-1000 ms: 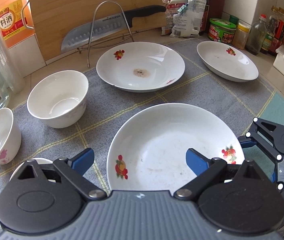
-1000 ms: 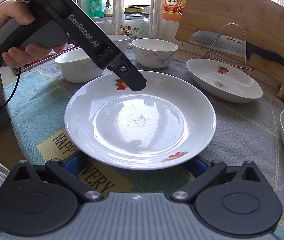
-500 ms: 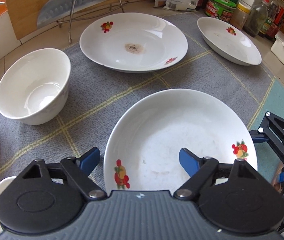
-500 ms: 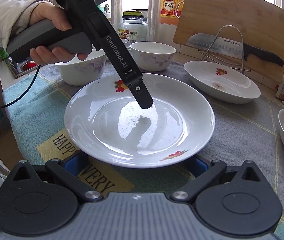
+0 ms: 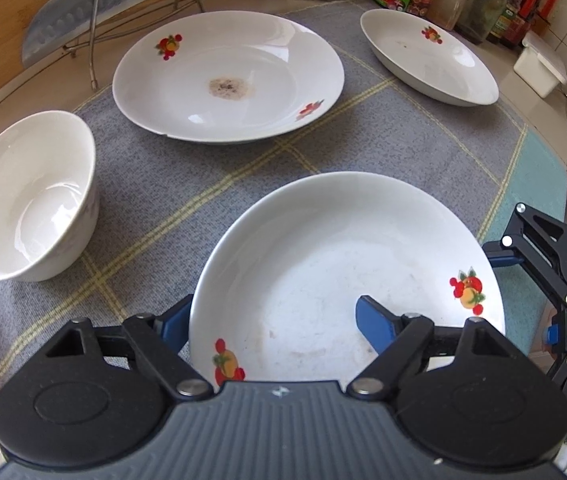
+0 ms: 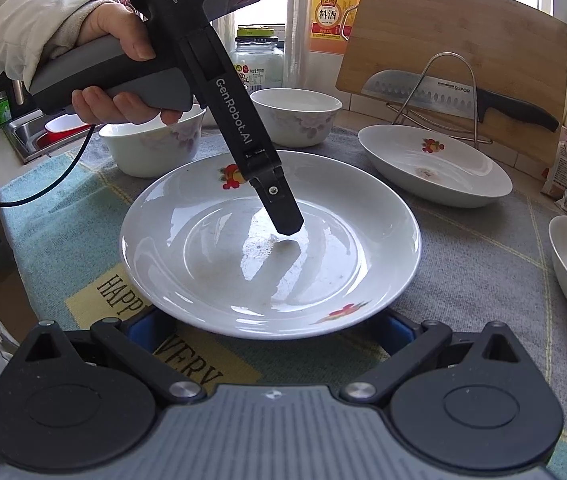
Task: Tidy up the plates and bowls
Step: 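Lift the large white plate with the left gripper and carry it toward the placed plate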
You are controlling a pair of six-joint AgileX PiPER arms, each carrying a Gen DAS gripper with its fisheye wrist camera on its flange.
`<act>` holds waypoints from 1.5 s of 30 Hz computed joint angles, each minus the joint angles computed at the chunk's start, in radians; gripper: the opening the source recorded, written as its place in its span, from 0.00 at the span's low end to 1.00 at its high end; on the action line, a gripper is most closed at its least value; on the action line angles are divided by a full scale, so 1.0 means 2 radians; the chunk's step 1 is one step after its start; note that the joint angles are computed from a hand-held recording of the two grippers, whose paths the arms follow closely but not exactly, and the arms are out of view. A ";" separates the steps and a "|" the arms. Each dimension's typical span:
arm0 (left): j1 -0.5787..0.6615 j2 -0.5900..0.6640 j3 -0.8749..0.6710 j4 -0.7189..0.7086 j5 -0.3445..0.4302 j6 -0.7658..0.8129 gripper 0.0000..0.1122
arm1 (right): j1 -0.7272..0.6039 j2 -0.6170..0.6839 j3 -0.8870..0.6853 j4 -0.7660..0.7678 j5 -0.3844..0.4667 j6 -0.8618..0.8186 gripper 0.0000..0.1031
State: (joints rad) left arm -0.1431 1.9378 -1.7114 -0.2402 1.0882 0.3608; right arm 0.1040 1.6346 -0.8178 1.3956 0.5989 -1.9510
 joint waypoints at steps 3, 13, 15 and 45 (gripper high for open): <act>0.001 0.006 -0.013 -0.001 0.013 0.012 0.70 | 0.002 0.002 -0.005 -0.008 -0.001 0.010 1.00; 0.007 0.018 -0.038 -0.007 0.039 0.033 0.68 | 0.014 0.002 -0.022 -0.054 -0.012 0.059 1.00; 0.008 0.018 -0.038 -0.007 0.039 0.034 0.68 | 0.016 0.002 -0.024 -0.059 -0.013 0.065 1.00; -0.020 0.023 -0.065 0.000 0.041 -0.010 0.68 | -0.041 0.023 -0.078 -0.147 0.066 0.117 1.00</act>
